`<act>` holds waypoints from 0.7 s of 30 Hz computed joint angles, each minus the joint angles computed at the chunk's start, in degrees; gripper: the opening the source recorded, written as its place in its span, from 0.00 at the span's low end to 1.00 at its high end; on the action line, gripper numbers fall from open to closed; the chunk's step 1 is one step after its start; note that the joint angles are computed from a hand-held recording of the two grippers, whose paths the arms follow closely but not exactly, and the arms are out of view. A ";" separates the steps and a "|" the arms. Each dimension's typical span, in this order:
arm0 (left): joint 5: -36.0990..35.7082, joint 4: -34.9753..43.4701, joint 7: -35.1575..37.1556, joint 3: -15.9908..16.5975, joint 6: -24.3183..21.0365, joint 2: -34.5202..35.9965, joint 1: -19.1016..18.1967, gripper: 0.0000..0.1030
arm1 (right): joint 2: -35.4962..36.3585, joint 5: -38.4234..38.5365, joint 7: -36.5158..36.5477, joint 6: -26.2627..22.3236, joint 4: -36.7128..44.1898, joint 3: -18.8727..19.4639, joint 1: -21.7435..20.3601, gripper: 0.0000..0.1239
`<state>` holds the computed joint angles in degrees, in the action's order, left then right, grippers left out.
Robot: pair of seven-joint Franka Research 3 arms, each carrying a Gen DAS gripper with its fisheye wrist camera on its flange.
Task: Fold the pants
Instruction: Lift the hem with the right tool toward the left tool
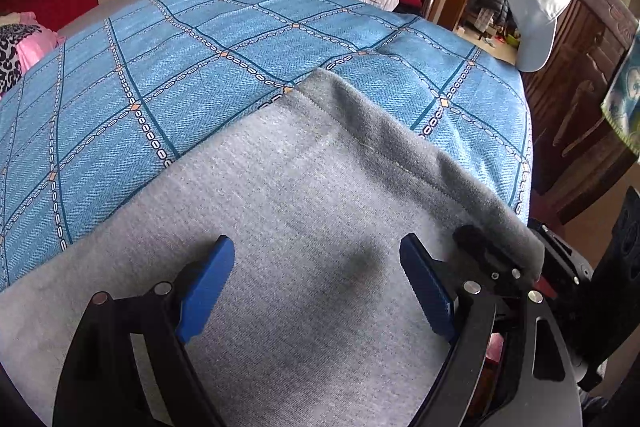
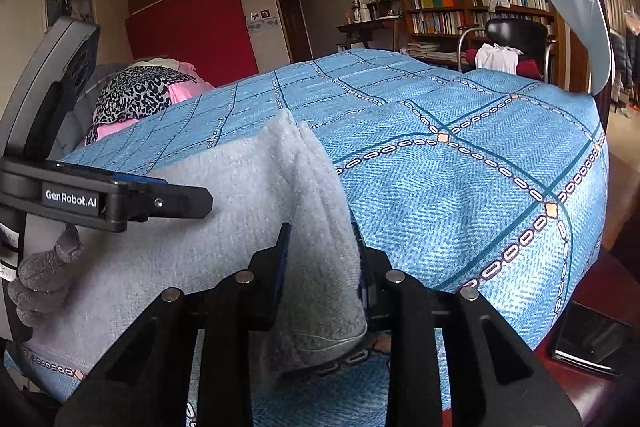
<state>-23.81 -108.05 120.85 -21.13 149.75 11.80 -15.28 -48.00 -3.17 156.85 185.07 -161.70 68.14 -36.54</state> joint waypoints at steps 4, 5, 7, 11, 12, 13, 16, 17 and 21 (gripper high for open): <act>-3.36 0.92 2.75 -0.94 -0.99 -0.02 0.48 0.82 | -1.83 -1.32 -0.47 -3.05 1.21 -0.26 0.68 0.22; -3.81 1.06 2.99 -0.98 -1.18 -0.02 0.40 0.82 | -2.25 -1.70 -0.41 -3.74 1.59 -0.21 0.83 0.22; -5.28 1.89 3.48 -1.08 -2.48 0.25 0.51 0.82 | -3.12 -2.62 -0.19 -5.03 2.29 0.02 0.90 0.22; -10.06 4.18 4.55 -1.22 -6.26 1.06 1.39 0.82 | -4.20 -4.39 0.42 -6.22 3.40 0.71 0.97 0.21; -11.30 4.60 4.89 -1.22 -7.00 1.16 1.62 0.82 | -4.29 -4.81 0.53 -6.56 3.80 0.95 0.82 0.21; -12.38 4.82 5.22 -1.19 -7.56 1.10 1.77 0.82 | -4.34 -5.14 0.66 -6.89 4.07 1.05 0.75 0.21; -13.92 4.91 6.03 -0.85 -7.96 0.68 1.59 0.82 | -4.11 -5.85 1.16 -7.35 4.47 0.96 0.69 0.21; -14.11 4.80 6.28 -0.75 -7.82 0.51 1.42 0.82 | -4.00 -6.04 1.37 -7.49 4.64 1.01 0.58 0.21; -14.72 5.12 6.68 -0.44 -8.09 0.45 0.93 0.82 | -3.87 -6.62 2.14 -7.56 4.37 0.81 0.73 0.21</act>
<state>-38.53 -102.92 127.53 -21.57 141.66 12.24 -14.35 -51.87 -9.79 158.98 177.52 -157.33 68.96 -35.81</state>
